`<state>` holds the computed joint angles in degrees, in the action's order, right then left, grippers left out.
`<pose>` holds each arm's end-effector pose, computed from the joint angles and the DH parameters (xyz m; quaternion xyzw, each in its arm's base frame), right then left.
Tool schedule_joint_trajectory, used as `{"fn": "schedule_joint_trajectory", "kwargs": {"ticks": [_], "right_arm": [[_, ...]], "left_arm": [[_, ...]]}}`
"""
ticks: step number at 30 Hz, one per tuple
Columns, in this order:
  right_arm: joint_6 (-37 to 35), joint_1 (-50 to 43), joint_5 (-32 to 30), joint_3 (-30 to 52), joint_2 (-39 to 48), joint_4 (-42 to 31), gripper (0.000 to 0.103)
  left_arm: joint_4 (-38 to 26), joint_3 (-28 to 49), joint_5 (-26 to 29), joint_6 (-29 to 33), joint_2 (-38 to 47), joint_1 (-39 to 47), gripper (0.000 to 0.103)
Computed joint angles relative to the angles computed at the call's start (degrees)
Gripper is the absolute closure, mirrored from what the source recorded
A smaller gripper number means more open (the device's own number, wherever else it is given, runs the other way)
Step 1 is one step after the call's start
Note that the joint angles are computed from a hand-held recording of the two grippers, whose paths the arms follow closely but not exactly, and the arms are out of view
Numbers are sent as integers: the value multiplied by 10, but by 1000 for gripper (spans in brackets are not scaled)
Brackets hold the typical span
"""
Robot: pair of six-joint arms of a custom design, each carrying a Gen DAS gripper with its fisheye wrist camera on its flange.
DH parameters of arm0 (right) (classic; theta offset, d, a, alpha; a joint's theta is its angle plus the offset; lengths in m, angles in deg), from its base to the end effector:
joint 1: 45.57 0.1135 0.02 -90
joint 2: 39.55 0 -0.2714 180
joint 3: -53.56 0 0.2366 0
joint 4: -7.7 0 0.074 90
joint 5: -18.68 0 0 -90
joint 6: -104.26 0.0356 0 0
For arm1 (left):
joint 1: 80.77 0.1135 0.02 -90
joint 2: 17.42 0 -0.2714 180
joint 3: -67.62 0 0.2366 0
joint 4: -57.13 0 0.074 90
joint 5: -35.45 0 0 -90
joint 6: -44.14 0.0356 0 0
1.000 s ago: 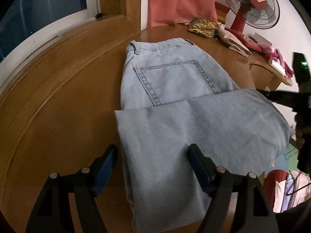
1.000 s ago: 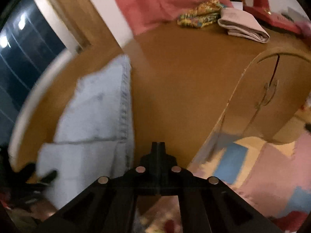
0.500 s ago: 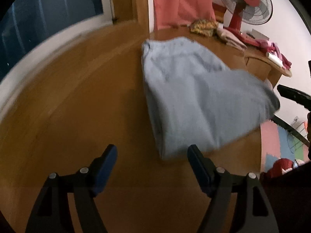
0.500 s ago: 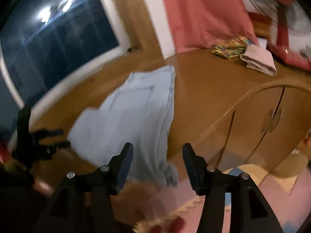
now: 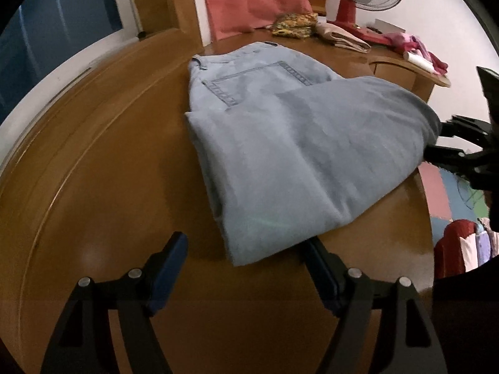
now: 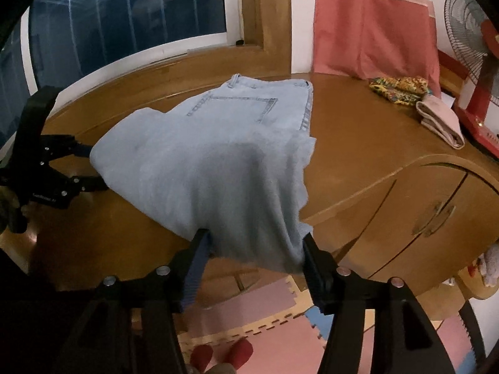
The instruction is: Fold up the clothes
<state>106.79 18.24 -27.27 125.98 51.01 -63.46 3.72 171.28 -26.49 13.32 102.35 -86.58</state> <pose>0.1320 0.2123 0.2116 0.2321 0.8975 -0.0713 0.3682 0.4151 -0.0591 0.1847 0.5492 0.7821 -0.1357 0.2612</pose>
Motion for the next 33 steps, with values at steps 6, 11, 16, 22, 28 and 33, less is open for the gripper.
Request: {"fn": "schedule_joint_trajectory", "kwargs": {"ticks": [6,11,16,22,28,33], "right_arm": [[17,9,6,6,4,-26,42],[7,0,9,-14,-9,-10,41],[-95,-50,-7,-66,-36,120,34],[-73,-48,15,-68,-32,134,52],[-20,-12,39,-23,-29,68,65],[37,24,63,21,-32,-13,67]], "left_arm": [[4,-8,1,9,-5,-4,29],[5,-14,3,15,-10,-9,29],[53,-53,13,-10,-25,-29,29],[90,-87,15,-10,-46,-29,48],[27,-62,34,3,-62,-10,54],[-35,-44,60,20,-87,13,55]]}}
